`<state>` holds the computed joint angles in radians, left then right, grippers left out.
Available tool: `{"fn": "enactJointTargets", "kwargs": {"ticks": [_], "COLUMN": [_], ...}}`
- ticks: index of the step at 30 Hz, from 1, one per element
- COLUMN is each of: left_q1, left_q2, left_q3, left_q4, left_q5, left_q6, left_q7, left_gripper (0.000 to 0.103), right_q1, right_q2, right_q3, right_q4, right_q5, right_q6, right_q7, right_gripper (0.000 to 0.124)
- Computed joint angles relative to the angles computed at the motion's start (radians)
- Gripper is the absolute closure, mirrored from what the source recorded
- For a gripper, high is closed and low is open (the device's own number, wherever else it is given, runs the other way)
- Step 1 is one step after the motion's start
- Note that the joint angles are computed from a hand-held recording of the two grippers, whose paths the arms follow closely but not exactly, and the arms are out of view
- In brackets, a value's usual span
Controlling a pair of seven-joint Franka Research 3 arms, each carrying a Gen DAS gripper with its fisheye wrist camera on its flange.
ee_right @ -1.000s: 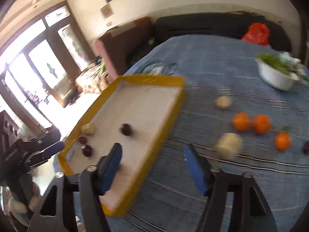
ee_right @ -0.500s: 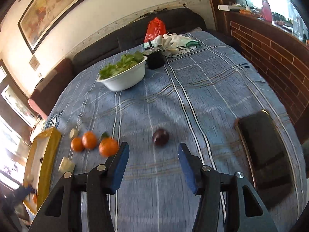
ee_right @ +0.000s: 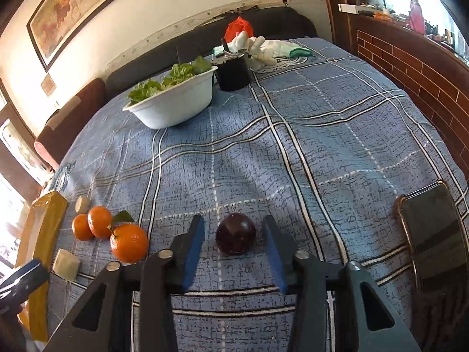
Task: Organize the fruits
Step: 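Grasp a dark plum with the right tool while the left tool grasps a banana chunk, then carry the plum and banana chunk over the yellow tray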
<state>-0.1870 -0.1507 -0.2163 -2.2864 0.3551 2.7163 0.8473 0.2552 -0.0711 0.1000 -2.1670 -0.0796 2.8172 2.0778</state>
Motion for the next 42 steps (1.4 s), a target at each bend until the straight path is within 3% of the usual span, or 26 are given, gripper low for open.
{"fn": "enactJointTargets", "kwargs": {"ticks": [7,9,10,11,12,18,24,26,29,36,42], "left_q1": [-0.002,-0.001,0.002,0.000,-0.003,-0.019,-0.031,-0.023,-0.002,0.015,0.031], "left_q2": [0.064,0.074,0.072,0.067,0.063,-0.003,-0.157,-0.227,-0.323,-0.529,-0.666], "left_q3": [-0.007,-0.010,-0.016,-0.014,-0.010,0.002,0.031,0.034,0.042,0.109,0.145], "left_q4": [0.031,0.033,0.032,0.023,0.018,-0.038,-0.151,-0.195,-0.256,-0.412,-0.519], "left_q5": [0.041,0.085,0.143,0.159,0.147,0.040,-0.090,-0.100,-0.102,-0.155,-0.194], "left_q6": [-0.018,-0.021,-0.023,-0.001,0.009,0.040,0.105,0.098,0.083,0.081,0.086], "left_q7": [-0.021,-0.040,-0.071,-0.068,-0.052,-0.009,0.007,0.004,-0.002,-0.005,0.004], "left_gripper": [0.024,0.028,0.041,0.061,0.068,0.068,0.068,0.067,0.067,0.067,0.067], "right_q1": [0.005,0.003,0.003,0.002,0.002,-0.002,0.036,0.023,0.008,0.036,0.127], "right_q2": [0.001,0.001,0.001,-0.001,-0.004,-0.017,-0.029,-0.035,-0.067,-0.165,-0.174], "right_q3": [0.000,0.001,0.001,0.002,0.003,0.009,-0.015,-0.002,0.018,0.062,0.077], "right_q4": [0.008,0.010,0.010,0.008,0.006,-0.012,-0.049,-0.054,-0.067,-0.085,-0.039], "right_q5": [0.003,-0.008,-0.011,-0.016,-0.022,-0.055,0.193,0.180,0.148,0.180,0.267], "right_q6": [-0.016,-0.021,-0.022,-0.023,-0.023,0.005,0.078,0.089,0.083,0.065,0.041], "right_q7": [-0.005,0.003,0.006,0.010,0.015,0.043,-0.128,-0.107,-0.055,-0.070,-0.167], "right_gripper": [0.092,0.096,0.096,0.097,0.097,0.097,0.097,0.097,0.097,0.097,0.096]}}
